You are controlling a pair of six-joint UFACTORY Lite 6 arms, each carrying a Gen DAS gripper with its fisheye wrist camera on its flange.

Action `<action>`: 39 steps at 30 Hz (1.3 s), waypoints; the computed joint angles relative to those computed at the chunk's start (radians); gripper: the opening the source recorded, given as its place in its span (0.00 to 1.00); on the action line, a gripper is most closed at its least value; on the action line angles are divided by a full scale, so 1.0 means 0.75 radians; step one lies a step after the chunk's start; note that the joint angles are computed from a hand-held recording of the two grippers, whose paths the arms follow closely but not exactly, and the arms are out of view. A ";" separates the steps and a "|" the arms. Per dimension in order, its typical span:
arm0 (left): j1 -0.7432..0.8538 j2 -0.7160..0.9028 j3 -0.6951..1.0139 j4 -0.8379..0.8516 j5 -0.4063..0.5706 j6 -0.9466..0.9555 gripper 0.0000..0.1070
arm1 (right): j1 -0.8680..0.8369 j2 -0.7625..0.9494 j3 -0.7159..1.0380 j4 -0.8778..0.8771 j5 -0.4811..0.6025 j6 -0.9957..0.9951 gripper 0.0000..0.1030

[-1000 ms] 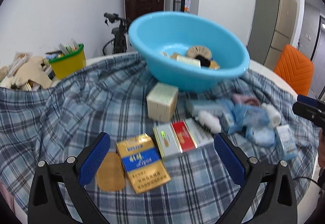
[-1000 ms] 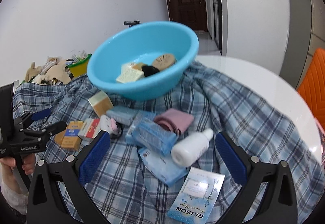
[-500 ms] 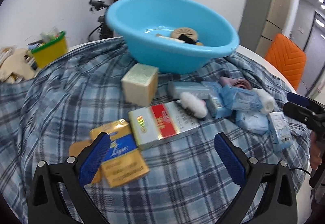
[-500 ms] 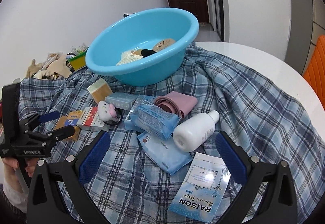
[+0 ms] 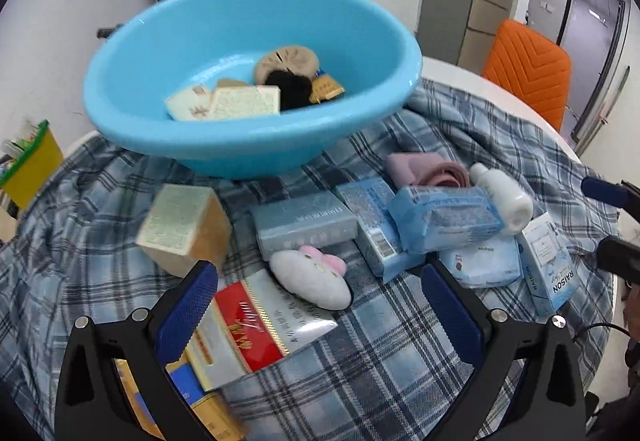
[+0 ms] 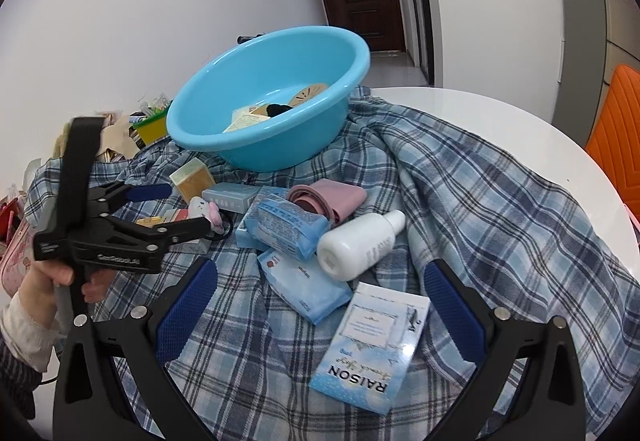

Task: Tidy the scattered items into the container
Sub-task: 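Grasp the pink-and-white plush toy with the left gripper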

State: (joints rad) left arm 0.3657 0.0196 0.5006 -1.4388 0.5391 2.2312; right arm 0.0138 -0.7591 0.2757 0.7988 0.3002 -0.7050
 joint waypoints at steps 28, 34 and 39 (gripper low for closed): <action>0.229 -0.138 -0.077 0.267 0.072 -0.182 0.31 | 0.028 0.093 0.022 0.161 -0.012 -0.120 1.00; 0.554 -0.371 -0.160 0.340 0.280 -0.106 0.31 | 0.172 0.177 0.055 0.066 -0.104 0.007 1.00; 0.757 -0.274 -0.037 0.555 0.482 -0.215 0.31 | 0.253 0.246 0.088 0.051 -0.156 0.050 1.00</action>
